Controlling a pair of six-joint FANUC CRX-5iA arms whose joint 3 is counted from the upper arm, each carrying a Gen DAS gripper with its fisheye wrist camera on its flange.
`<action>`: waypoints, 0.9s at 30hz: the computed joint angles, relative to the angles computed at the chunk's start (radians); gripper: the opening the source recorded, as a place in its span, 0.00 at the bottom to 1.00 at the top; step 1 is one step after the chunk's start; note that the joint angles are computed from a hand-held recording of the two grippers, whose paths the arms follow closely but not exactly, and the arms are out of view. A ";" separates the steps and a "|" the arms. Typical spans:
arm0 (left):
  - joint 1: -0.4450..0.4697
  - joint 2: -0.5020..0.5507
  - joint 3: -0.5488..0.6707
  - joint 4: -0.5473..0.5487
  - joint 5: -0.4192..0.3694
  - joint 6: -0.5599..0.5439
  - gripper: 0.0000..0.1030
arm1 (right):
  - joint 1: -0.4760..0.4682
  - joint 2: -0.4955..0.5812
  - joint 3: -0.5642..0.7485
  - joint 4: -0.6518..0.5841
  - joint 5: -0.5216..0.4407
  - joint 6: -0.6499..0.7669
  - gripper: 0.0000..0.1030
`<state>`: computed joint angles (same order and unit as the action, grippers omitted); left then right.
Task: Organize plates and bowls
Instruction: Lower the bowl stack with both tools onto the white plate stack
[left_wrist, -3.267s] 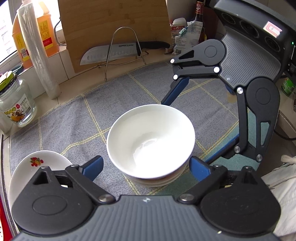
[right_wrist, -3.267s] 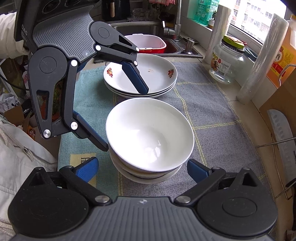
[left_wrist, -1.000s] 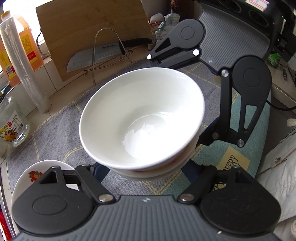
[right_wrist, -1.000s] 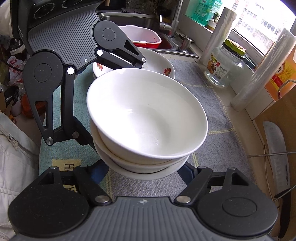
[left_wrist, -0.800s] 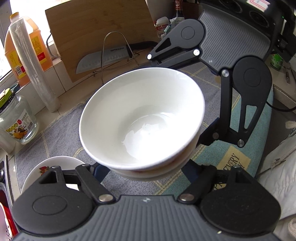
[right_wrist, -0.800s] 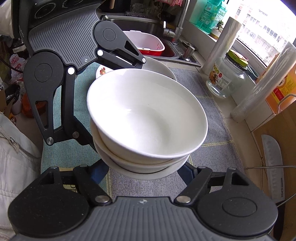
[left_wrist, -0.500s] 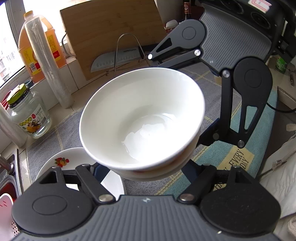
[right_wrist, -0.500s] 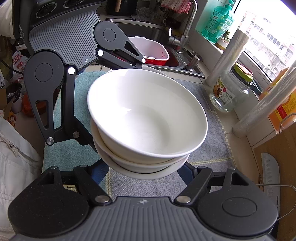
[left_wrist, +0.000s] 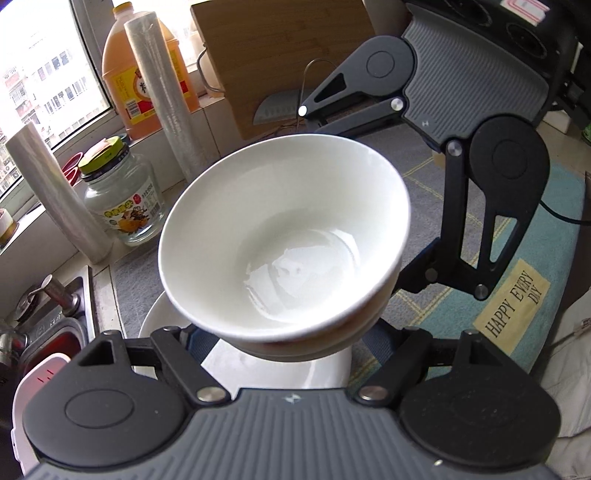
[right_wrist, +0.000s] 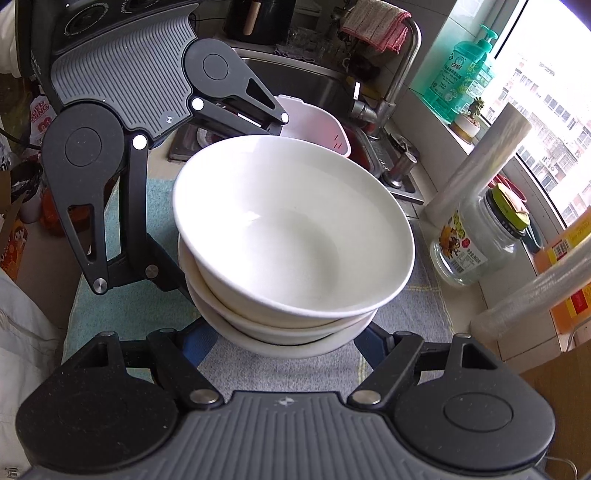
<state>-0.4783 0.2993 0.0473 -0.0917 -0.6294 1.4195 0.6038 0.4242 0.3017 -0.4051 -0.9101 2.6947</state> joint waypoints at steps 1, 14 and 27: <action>0.003 -0.002 -0.001 -0.009 -0.002 0.007 0.79 | 0.006 0.009 0.008 0.003 0.004 -0.003 0.81; 0.060 0.002 -0.029 -0.020 -0.012 0.014 0.79 | 0.049 0.105 0.091 0.030 0.009 -0.056 0.80; 0.093 0.019 -0.047 0.036 0.002 -0.029 0.79 | 0.062 0.151 0.139 0.058 -0.019 -0.105 0.80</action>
<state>-0.3849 0.3184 -0.0002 -0.0553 -0.6273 1.3907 0.6662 0.5755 0.4404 -0.3474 -0.9288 2.5895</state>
